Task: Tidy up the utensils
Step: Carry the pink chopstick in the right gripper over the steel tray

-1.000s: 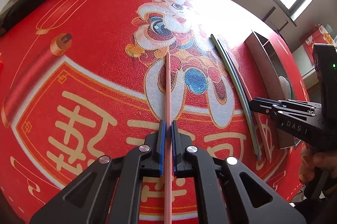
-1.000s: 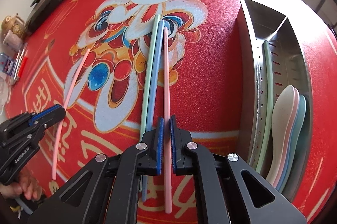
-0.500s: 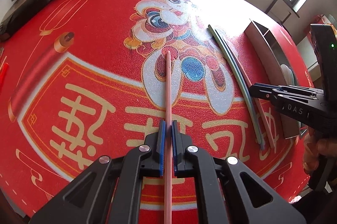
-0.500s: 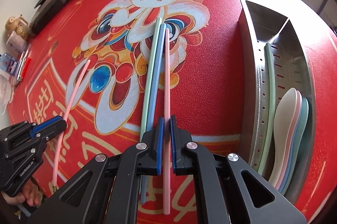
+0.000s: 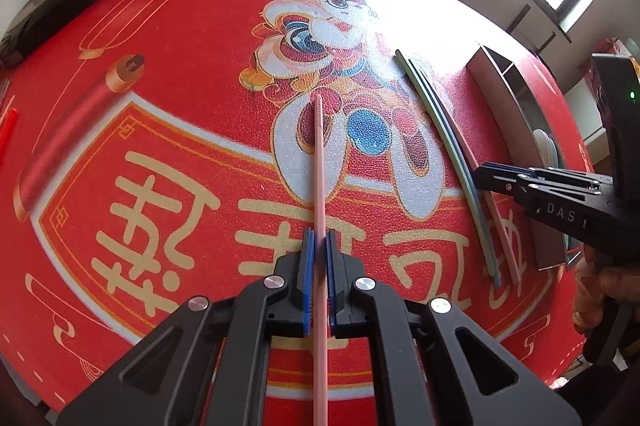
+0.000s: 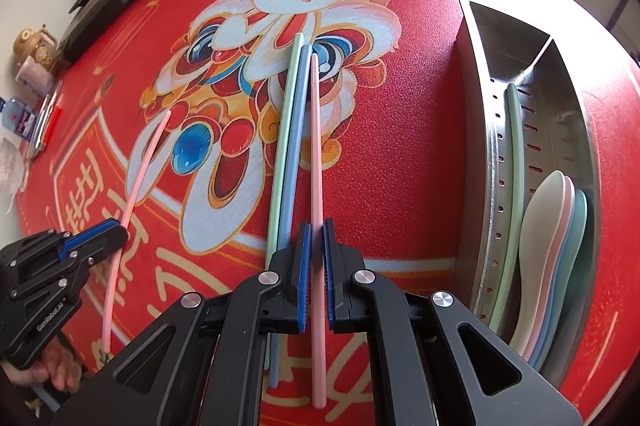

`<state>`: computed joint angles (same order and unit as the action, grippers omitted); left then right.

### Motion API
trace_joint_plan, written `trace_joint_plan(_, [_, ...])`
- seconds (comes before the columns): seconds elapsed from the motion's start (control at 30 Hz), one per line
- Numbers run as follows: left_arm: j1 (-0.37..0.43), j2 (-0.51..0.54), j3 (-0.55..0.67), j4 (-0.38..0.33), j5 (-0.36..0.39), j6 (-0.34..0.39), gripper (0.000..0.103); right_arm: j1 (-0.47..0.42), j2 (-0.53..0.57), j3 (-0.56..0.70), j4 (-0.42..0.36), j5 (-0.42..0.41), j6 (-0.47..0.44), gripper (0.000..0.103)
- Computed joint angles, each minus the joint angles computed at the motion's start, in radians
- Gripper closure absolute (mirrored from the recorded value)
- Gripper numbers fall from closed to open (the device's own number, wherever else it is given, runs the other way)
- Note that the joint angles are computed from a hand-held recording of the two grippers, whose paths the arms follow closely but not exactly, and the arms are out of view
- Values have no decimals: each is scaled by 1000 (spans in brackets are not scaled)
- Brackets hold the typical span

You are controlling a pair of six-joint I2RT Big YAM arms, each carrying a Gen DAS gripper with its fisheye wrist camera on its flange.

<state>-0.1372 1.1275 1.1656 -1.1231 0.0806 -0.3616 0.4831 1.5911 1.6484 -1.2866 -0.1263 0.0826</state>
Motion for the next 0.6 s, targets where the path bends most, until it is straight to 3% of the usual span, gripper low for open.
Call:
trace_joint_plan(0.3, [34, -22, 16, 31, 24, -48, 98, -40, -49, -18, 45, -103, 55, 97])
trace_joint_plan(0.47, [24, -15, 52, 38, 12, -44, 98, -78, -99, -54, 123, -200, 98, 97])
trace_joint_plan(0.6, [4, -2, 77, 48, 13, -37, 98, -105, -133, -67, 168, -216, 115, 97])
